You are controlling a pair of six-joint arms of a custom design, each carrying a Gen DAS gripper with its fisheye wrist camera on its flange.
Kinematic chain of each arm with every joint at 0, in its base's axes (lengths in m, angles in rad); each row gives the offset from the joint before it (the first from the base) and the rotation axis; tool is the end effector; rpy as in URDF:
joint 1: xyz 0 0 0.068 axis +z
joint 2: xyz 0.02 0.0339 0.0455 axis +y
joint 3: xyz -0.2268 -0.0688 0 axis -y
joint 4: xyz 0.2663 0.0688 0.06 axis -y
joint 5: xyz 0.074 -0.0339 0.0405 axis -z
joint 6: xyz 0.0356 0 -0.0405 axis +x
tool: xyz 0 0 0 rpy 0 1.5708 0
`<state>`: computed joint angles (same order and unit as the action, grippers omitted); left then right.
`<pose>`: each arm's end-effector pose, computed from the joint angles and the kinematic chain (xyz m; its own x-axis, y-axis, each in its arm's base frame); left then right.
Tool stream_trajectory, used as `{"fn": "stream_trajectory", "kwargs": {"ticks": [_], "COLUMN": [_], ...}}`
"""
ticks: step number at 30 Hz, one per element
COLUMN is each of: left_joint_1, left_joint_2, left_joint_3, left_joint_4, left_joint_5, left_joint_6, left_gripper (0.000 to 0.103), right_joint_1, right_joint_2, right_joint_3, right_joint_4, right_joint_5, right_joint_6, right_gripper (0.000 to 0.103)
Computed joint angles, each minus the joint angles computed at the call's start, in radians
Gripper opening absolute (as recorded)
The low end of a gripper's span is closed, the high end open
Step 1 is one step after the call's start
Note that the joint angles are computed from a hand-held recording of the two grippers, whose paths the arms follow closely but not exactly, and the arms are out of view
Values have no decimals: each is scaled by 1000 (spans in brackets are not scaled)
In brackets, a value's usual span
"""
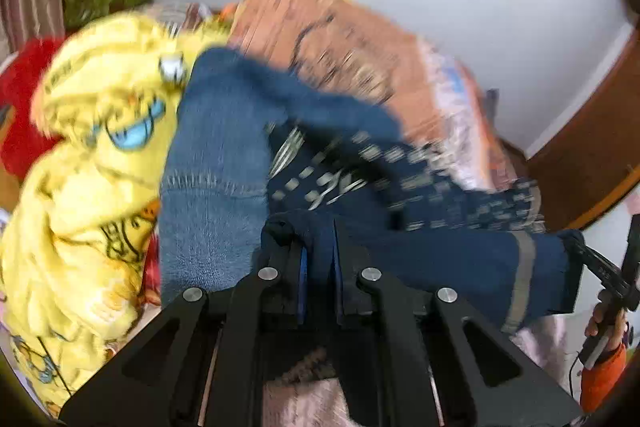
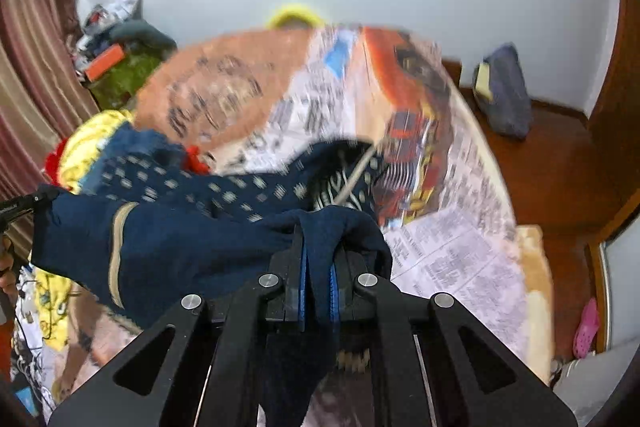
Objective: Fold large clothes
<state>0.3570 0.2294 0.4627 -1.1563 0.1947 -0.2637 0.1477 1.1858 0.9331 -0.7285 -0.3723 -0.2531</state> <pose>0.1056 0.0320 0.1982 -0.6605 -0.5193 -0.5424 -0.4202 0.8542 -0.3062 0.2624 0.0521 0.2261 -0.7115 -0.3417 -0.6140 -0.5323 0.8326 0.1535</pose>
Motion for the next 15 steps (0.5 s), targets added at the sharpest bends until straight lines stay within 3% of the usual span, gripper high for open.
{"fn": "stream_trajectory", "kwargs": {"ticks": [4,9,11,13,15], "left_joint_1": [-2,-237,-314,-385,-421], "left_joint_2": [-60,-42,-31,-60,-133], "left_joint_3": [-103,-56,-26,1,20], "left_joint_4": [41,2,-32,-95,-169], "left_joint_5": [-2,-214,-282,-339,-343], "left_joint_6": [7,-19,-42,-81,-107], "left_gripper": [13,15,26,50,52], "right_joint_1": [8,16,33,57,57], "right_joint_2": [69,-2,-32,-100,-178], "right_joint_3": [-41,-77,-69,-90,-121], "right_joint_4": [73,47,8,-8,-14], "right_joint_5": [25,56,101,173,200], "right_joint_6": [-28,-93,-130,-152,-180], "right_gripper": [11,24,28,39,44]}}
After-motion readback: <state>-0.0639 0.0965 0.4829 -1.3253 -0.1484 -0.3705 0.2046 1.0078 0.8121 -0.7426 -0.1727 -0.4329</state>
